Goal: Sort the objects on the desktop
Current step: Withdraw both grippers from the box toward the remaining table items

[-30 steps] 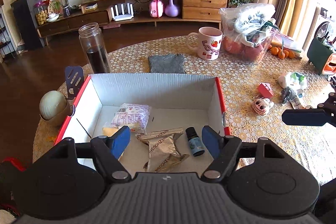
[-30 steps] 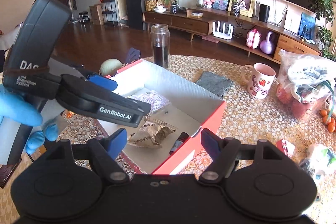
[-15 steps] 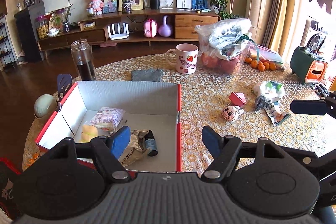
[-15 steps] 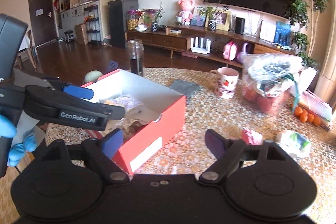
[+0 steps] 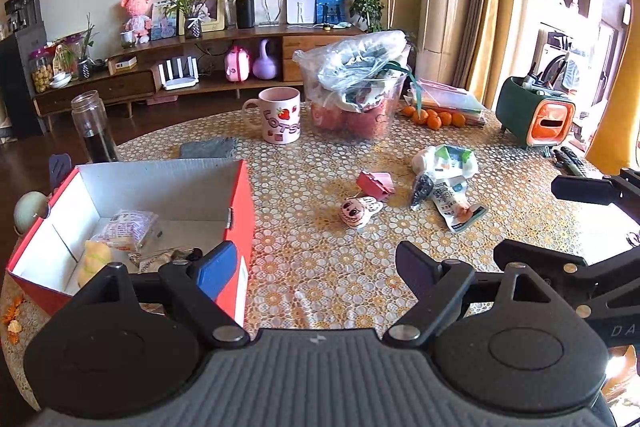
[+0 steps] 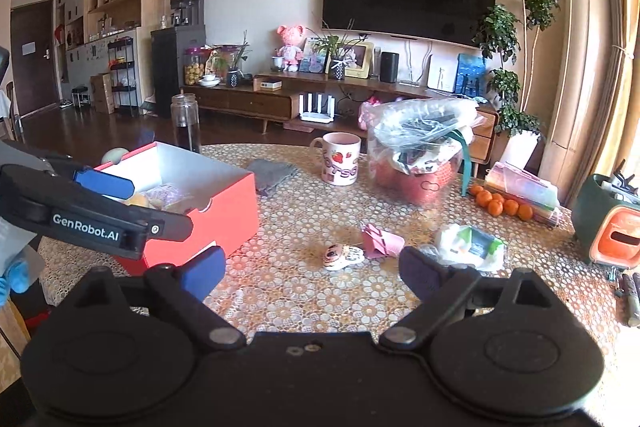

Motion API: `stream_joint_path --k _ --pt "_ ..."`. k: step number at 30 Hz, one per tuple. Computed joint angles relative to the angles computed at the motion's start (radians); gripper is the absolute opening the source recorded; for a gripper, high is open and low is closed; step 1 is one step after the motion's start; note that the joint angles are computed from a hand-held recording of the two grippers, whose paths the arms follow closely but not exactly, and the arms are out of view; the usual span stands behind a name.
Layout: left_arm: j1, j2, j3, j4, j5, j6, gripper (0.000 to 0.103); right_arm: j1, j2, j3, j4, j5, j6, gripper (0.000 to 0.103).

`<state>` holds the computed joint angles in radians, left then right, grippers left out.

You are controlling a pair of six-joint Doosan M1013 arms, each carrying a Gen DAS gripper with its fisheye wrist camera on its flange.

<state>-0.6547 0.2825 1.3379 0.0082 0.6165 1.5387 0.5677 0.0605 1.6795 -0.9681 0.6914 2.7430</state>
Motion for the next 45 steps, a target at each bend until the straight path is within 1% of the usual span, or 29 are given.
stream_joint_path --k 3,6,7,10,13,15,17,20,24,28,31,34,36,43,45 --pt "-0.011 0.009 -0.004 -0.021 0.002 0.011 0.087 -0.005 -0.013 0.024 -0.034 0.018 0.045 0.097" --pt "-0.022 0.021 -0.01 -0.035 0.003 0.031 0.087 -0.013 -0.025 0.045 -0.037 0.034 0.065 0.097" --pt "-0.026 0.025 -0.011 -0.034 0.001 0.035 0.089 -0.016 -0.028 0.051 -0.041 0.041 0.073 0.097" --pt "-0.034 0.034 -0.012 -0.05 -0.019 0.056 0.101 -0.03 -0.038 0.067 -0.042 0.054 0.088 0.097" --pt "-0.038 0.047 -0.019 -0.082 -0.034 0.098 0.103 -0.045 -0.042 0.079 -0.044 0.065 0.099 0.097" --pt "-0.04 0.058 -0.024 -0.107 -0.046 0.13 0.103 -0.057 -0.041 0.084 -0.045 0.066 0.096 0.097" --pt "-0.041 0.078 -0.043 -0.128 -0.034 0.159 0.103 -0.07 -0.038 0.088 -0.04 0.064 0.09 0.097" --pt "-0.039 0.108 -0.071 -0.139 -0.011 0.167 0.103 -0.094 -0.028 0.091 -0.026 0.055 0.082 0.097" --pt "-0.037 0.143 -0.098 -0.156 -0.013 0.178 0.103 -0.125 -0.015 0.093 -0.002 0.036 0.07 0.097" --pt "-0.029 0.178 -0.13 -0.203 -0.01 0.201 0.103 -0.151 -0.001 0.091 0.019 0.016 0.046 0.097" --pt "-0.029 0.204 -0.157 -0.185 0.001 0.181 0.103 -0.172 0.013 0.086 0.036 0.004 0.02 0.097" --pt "-0.032 0.233 -0.186 -0.174 0.009 0.193 0.103 -0.196 0.03 0.08 0.06 -0.012 -0.006 0.097" --pt "-0.031 0.251 -0.206 -0.189 0.012 0.212 0.103 -0.21 0.042 0.076 0.073 -0.022 -0.02 0.096" --pt "-0.032 0.318 -0.288 -0.175 0.058 0.215 0.103 -0.257 0.085 0.06 0.129 -0.053 -0.08 0.094" --pt "-0.035 0.334 -0.306 -0.145 0.062 0.205 0.103 -0.266 0.096 0.055 0.141 -0.056 -0.097 0.094"
